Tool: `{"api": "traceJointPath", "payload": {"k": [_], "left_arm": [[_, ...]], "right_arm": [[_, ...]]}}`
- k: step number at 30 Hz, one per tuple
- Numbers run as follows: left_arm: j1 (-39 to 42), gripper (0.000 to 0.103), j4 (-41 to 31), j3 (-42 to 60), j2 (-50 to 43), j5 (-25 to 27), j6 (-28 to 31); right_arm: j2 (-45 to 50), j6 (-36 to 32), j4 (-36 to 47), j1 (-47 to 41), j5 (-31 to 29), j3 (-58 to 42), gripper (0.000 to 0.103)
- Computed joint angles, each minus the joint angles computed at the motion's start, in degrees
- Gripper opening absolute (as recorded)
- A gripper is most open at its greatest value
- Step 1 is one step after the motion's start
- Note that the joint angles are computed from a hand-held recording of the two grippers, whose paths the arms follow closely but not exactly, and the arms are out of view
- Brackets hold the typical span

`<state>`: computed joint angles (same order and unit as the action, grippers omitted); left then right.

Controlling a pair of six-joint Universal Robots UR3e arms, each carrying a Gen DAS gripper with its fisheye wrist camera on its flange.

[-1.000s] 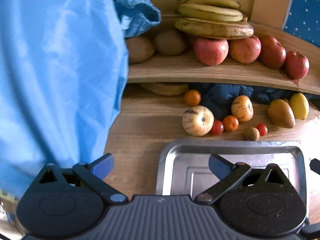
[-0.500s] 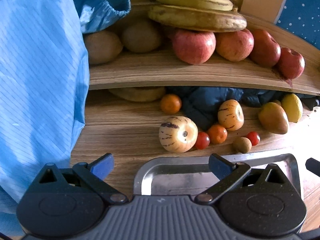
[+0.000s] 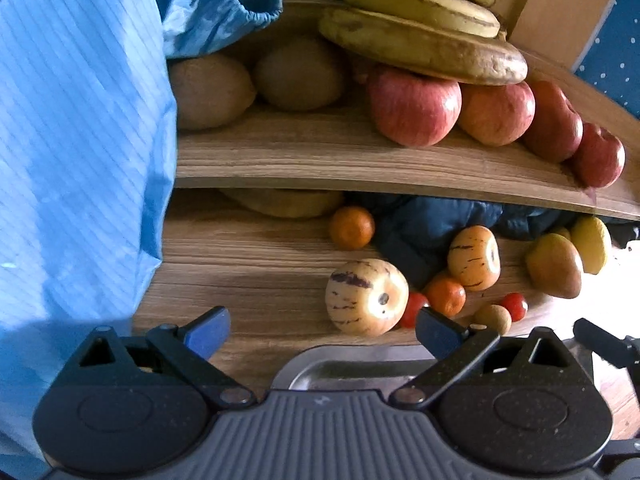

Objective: Organize fruits
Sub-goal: 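Move both tools toward the fruits beyond the tray, fingers open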

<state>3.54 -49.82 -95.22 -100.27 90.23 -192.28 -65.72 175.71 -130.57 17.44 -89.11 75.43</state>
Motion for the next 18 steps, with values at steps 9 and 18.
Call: {"api": "traceJointPath", "payload": {"k": [9, 18], "left_arm": [[1.3, 0.092, 0.5, 0.8, -2.5, -3.2, 1.6], [2.9, 0.083, -0.2, 1.4, -3.3, -7.2, 3.5]], "right_arm": [[3.8, 0.1, 1.1, -0.5, 2.3, -3.5, 0.074], [8.5, 1.8, 3.3, -0.2, 3.7, -9.1, 0.052]]}}
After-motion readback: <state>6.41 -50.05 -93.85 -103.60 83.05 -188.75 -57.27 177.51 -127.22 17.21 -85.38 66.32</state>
